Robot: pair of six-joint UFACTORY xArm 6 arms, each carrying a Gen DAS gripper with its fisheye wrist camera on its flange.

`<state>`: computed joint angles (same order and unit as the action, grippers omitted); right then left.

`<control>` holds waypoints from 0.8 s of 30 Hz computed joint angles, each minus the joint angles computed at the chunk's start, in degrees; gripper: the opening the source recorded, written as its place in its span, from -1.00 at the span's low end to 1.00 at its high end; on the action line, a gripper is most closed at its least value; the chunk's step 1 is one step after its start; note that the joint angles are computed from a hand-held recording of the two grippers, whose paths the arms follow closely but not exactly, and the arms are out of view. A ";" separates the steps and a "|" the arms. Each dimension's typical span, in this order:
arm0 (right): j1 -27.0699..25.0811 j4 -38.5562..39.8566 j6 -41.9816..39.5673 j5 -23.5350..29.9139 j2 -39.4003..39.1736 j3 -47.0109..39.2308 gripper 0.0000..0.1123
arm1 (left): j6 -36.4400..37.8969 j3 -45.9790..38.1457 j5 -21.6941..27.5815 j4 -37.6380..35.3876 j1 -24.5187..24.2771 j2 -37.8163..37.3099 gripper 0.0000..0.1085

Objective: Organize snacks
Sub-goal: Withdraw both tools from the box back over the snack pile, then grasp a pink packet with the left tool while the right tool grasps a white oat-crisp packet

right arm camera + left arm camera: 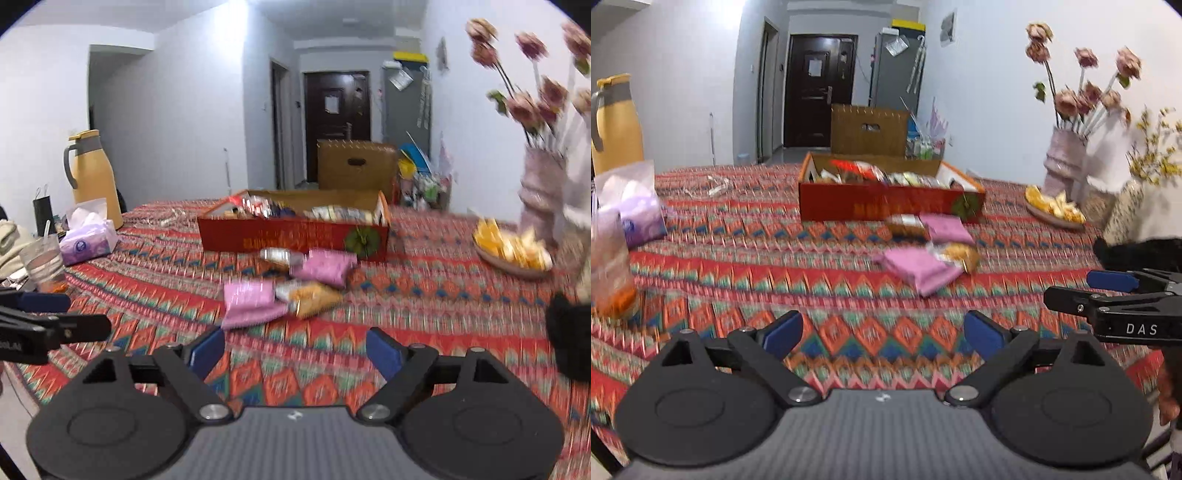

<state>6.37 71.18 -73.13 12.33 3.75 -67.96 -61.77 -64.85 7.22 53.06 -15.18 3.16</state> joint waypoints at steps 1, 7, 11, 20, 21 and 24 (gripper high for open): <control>0.09 0.77 -0.42 -0.37 -1.24 1.93 0.48 | -0.17 1.30 -0.26 -0.04 -0.21 -0.63 0.76; 0.74 2.90 -1.58 -2.15 -7.07 11.31 0.48 | 4.55 4.37 -0.47 -3.71 -1.48 -1.16 0.77; 0.53 0.82 0.71 -3.15 -7.31 13.10 0.48 | 7.67 2.92 -0.59 -6.67 -1.84 0.28 0.77; -1.50 0.21 2.28 -2.77 -2.33 7.84 0.48 | 14.90 -16.33 6.03 -20.76 -4.04 15.25 0.84; -1.82 -0.78 3.17 -2.60 -1.75 7.25 0.48 | 14.98 -20.87 7.66 -21.24 -4.33 18.40 0.84; -2.88 -2.62 4.58 -2.27 0.51 4.52 0.48 | 17.62 -32.90 11.07 -24.72 -4.84 27.03 0.84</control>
<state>3.48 68.56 -68.55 10.06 4.26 -63.44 -44.15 -97.75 18.29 28.34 -20.02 30.18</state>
